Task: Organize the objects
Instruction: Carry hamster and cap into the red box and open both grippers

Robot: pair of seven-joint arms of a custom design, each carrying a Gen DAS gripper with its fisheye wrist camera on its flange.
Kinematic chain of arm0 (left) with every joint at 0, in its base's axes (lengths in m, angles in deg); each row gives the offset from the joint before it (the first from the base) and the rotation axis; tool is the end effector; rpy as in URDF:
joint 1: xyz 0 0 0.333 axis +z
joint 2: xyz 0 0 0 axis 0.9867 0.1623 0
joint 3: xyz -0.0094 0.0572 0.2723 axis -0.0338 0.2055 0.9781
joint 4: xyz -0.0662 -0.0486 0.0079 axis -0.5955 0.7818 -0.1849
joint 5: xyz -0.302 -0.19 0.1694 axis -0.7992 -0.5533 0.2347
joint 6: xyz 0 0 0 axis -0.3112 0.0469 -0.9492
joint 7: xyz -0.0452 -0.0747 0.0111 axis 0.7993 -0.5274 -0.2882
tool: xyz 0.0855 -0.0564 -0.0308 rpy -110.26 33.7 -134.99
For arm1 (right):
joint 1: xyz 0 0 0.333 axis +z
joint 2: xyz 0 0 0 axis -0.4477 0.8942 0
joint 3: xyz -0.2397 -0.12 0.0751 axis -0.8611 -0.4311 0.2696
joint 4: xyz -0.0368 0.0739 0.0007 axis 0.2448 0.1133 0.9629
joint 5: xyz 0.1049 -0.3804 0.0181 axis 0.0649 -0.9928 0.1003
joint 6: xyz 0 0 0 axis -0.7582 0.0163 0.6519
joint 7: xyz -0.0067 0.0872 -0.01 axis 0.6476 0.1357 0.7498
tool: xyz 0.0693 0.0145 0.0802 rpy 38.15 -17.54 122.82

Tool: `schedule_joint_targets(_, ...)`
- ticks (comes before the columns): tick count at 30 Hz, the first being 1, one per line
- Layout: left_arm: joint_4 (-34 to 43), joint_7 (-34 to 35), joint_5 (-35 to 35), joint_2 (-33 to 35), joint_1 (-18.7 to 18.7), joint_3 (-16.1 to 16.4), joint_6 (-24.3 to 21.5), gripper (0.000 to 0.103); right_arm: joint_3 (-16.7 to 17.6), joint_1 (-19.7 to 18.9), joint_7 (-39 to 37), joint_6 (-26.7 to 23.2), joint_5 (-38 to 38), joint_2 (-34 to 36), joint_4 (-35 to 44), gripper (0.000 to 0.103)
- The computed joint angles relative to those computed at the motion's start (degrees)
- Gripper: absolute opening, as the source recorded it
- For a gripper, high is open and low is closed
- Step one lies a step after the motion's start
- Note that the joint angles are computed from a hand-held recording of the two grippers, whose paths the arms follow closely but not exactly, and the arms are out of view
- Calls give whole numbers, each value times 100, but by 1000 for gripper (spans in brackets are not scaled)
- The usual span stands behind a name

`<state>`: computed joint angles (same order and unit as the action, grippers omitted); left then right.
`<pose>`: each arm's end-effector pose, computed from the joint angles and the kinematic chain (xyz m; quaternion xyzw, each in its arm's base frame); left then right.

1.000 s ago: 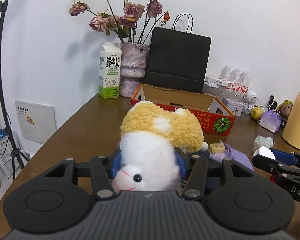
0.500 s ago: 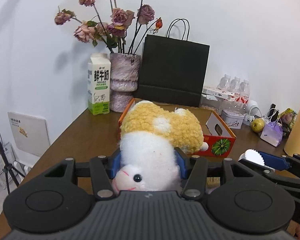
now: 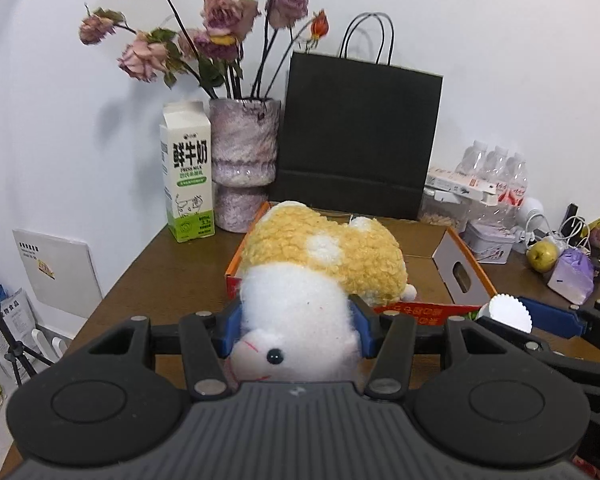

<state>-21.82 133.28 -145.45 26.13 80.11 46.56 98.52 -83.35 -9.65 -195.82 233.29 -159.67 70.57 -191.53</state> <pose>0.6364 -0.1204 0.4287 -0.4231 0.7447 -0.4703 0.2126 0.5065 0.2265 0.4134 -0.5165 0.6449 -0.4578 0.3282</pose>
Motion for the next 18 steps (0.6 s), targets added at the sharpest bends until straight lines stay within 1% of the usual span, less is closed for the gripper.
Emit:
schedule_joint_targets(2,264,-511,498,243,-119,46,75,54,-71,-59,-209,93,124,131,161,39)
schedule_joint_targets(5,607,-1183,1244,573,-203,14,198,54,-195,-155,-525,253,322,363,454,39)
schedule_joint_targets(7,857,-1814,1896,811,-348,96,270,54,-288,-222,-684,390,490,528,662,39)
schedule_joint_targets(11,1429,-2777,2834,1286,-570,220,305,54,-473,-331,-1030,679,858,880,1085,39)
schedule_joint_targets(13,1749,-3265,3322,1532,-716,336,259,54,-561,-361,-1271,777,1101,1087,1318,39)
schedule_joint_targets(18,2586,-4505,4499,2169,-1169,758,176,54,-806,-380,-1820,1011,1728,1557,1823,39)
